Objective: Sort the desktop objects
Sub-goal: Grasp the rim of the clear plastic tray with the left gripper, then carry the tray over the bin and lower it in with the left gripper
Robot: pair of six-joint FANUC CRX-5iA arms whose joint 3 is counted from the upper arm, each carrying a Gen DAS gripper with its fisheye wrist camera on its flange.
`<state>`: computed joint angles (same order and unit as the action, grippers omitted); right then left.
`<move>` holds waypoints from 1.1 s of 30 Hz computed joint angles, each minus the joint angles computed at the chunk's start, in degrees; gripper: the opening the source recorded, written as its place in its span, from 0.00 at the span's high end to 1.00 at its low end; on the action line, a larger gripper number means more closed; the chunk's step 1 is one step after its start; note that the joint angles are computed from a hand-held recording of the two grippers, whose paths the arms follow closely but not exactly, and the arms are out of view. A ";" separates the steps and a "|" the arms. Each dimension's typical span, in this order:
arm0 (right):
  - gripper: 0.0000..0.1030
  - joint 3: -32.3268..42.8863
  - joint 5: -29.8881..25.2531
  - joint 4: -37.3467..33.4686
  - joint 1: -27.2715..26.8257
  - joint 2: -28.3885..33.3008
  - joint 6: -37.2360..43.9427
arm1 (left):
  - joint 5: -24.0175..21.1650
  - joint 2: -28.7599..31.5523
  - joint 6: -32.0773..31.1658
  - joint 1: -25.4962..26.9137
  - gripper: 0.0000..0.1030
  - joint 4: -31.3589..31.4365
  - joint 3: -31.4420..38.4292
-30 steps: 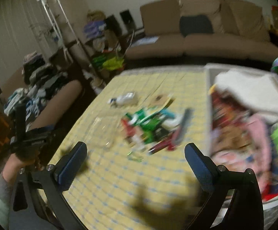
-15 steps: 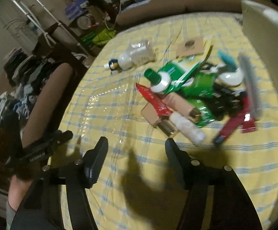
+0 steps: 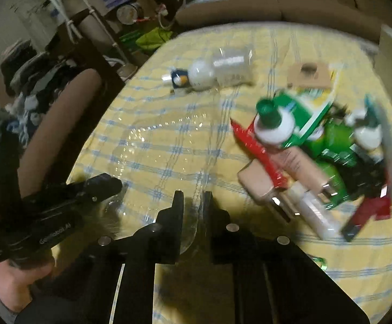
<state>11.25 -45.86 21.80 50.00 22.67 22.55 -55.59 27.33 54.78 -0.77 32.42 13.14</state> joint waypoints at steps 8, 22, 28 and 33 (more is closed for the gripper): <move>0.87 -8.99 2.74 0.90 1.63 -12.65 -0.26 | -1.35 -10.75 -5.60 -1.39 0.75 4.48 -6.28; 0.86 -35.94 -18.66 13.71 7.75 -53.55 -16.64 | -10.28 -2.69 3.92 -27.73 0.62 1.65 16.24; 0.86 -41.45 -26.47 7.83 0.73 -65.49 -14.32 | -18.47 12.90 14.19 -37.08 0.62 -3.95 36.71; 0.87 -41.07 -23.30 -1.86 -12.87 -65.18 -2.43 | -25.18 20.73 19.55 -39.54 0.62 -7.81 48.83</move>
<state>-29.81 -69.16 19.94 37.12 -42.51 20.12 -80.77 48.06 74.32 -40.31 24.61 61.97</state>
